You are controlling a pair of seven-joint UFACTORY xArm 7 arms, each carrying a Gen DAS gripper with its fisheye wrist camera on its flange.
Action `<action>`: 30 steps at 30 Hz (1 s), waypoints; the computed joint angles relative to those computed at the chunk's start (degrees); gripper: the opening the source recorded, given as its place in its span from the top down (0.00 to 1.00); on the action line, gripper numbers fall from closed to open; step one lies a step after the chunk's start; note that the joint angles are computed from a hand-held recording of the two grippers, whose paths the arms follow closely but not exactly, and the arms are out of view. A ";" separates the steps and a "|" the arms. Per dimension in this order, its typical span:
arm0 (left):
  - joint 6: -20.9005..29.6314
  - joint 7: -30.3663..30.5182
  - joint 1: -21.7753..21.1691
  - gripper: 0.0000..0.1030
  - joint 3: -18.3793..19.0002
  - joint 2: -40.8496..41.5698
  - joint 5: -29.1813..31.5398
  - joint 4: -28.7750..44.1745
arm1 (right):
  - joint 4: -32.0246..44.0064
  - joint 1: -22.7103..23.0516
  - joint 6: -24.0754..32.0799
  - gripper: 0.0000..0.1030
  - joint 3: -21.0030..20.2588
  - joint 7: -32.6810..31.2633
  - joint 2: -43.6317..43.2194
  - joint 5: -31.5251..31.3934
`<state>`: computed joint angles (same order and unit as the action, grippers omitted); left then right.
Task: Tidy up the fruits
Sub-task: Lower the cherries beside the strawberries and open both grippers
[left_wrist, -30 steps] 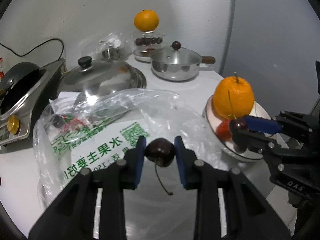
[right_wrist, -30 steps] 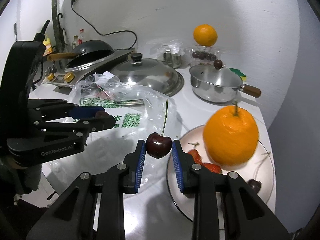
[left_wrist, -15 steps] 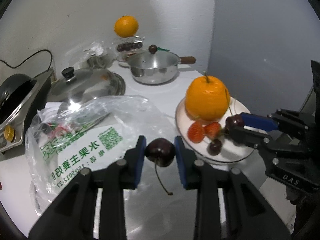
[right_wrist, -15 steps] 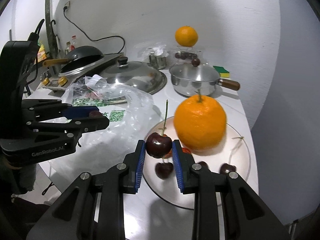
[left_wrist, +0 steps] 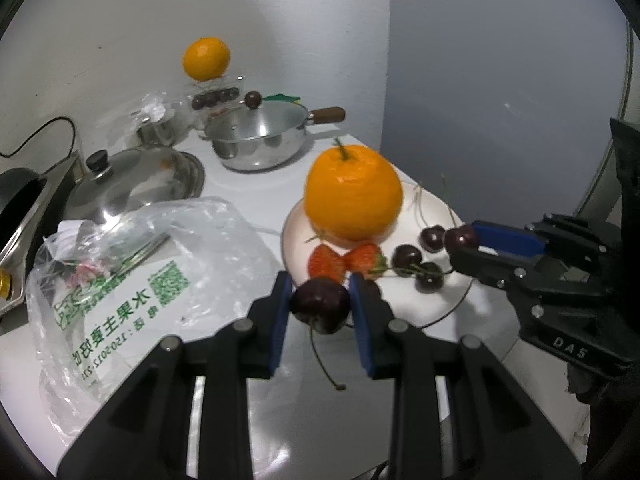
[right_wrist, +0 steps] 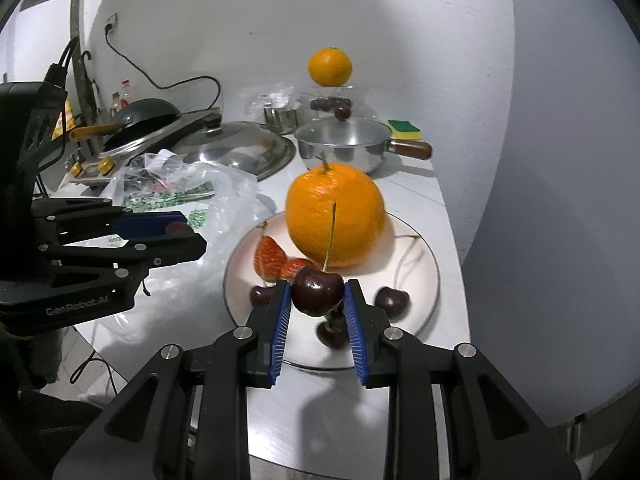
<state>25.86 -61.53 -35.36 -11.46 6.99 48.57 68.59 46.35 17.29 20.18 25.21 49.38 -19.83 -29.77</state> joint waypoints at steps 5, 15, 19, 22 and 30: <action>0.34 0.79 -1.07 0.71 -0.07 1.83 -0.60 1.88 | -1.75 -0.16 -0.69 0.72 -0.98 -0.42 -1.06 0.94; -0.65 4.62 -3.79 0.71 1.21 6.23 -4.03 5.70 | -3.86 -1.39 -2.42 0.72 -1.55 -1.48 -1.20 2.68; -1.30 6.38 -4.76 0.71 1.99 7.69 -5.65 6.96 | -3.78 -1.81 -2.94 0.72 -1.78 -1.93 -0.40 2.96; -1.60 7.51 -5.32 0.71 2.59 8.67 -7.00 7.69 | -3.82 -1.80 -3.20 0.72 -2.09 -2.40 0.14 3.24; -2.61 9.53 -6.20 0.70 3.66 9.94 -9.77 8.32 | -3.50 -0.91 -2.72 0.72 -3.16 -3.79 1.06 4.64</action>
